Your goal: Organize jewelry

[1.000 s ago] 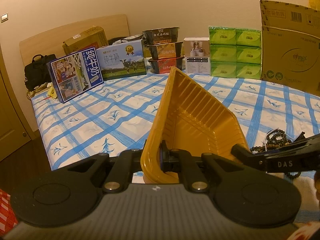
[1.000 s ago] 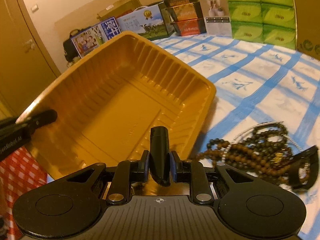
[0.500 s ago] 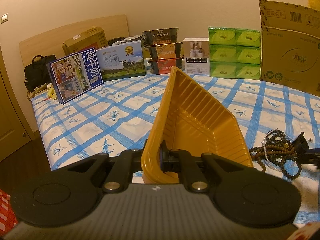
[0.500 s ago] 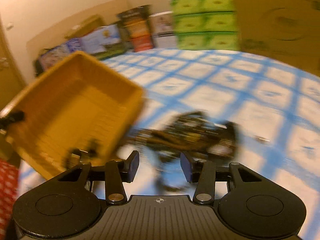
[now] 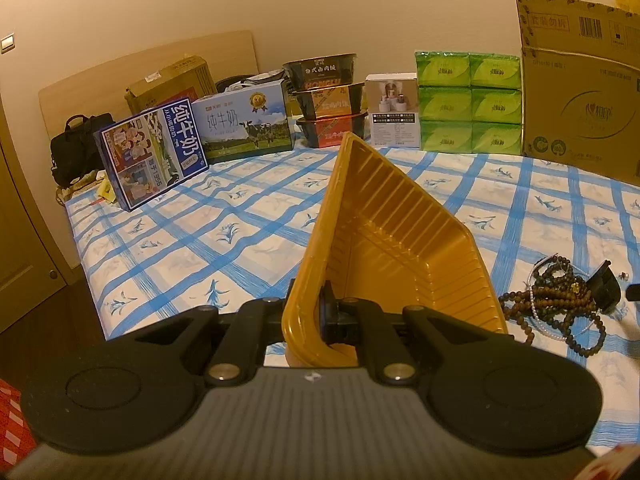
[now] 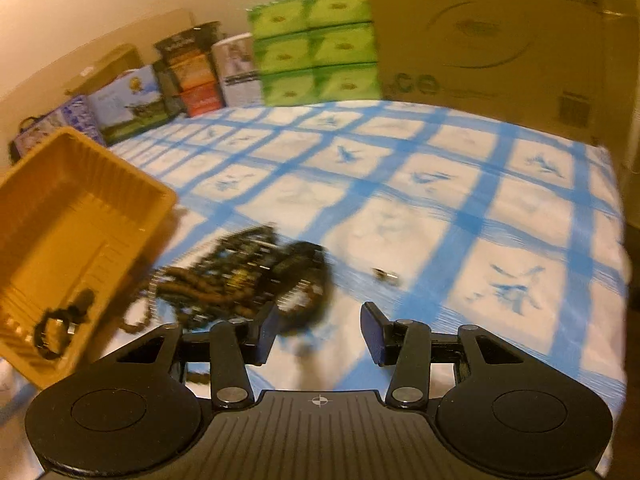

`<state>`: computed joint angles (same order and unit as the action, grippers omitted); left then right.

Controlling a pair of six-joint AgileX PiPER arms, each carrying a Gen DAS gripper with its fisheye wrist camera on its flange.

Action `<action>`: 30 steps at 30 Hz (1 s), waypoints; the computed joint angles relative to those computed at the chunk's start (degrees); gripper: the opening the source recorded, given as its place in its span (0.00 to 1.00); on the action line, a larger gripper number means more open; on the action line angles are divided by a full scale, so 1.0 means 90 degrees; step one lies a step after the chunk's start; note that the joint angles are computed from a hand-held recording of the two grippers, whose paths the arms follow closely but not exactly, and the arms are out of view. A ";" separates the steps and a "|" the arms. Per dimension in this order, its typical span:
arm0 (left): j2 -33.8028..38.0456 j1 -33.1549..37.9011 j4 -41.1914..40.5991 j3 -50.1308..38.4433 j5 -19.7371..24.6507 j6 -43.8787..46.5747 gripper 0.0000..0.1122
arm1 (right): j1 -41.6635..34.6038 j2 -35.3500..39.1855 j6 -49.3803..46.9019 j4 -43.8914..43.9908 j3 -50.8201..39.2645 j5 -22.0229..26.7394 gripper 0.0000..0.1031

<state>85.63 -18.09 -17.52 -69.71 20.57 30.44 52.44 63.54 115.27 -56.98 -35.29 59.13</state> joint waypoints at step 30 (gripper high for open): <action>0.0042 0.0046 -0.0070 -0.0105 0.0080 0.0101 0.06 | -0.1423 0.0768 -0.1079 0.0102 -0.0253 -0.1302 0.30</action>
<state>86.01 -17.68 -18.15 -70.65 21.29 31.34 39.63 70.45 105.55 -56.06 -37.57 47.41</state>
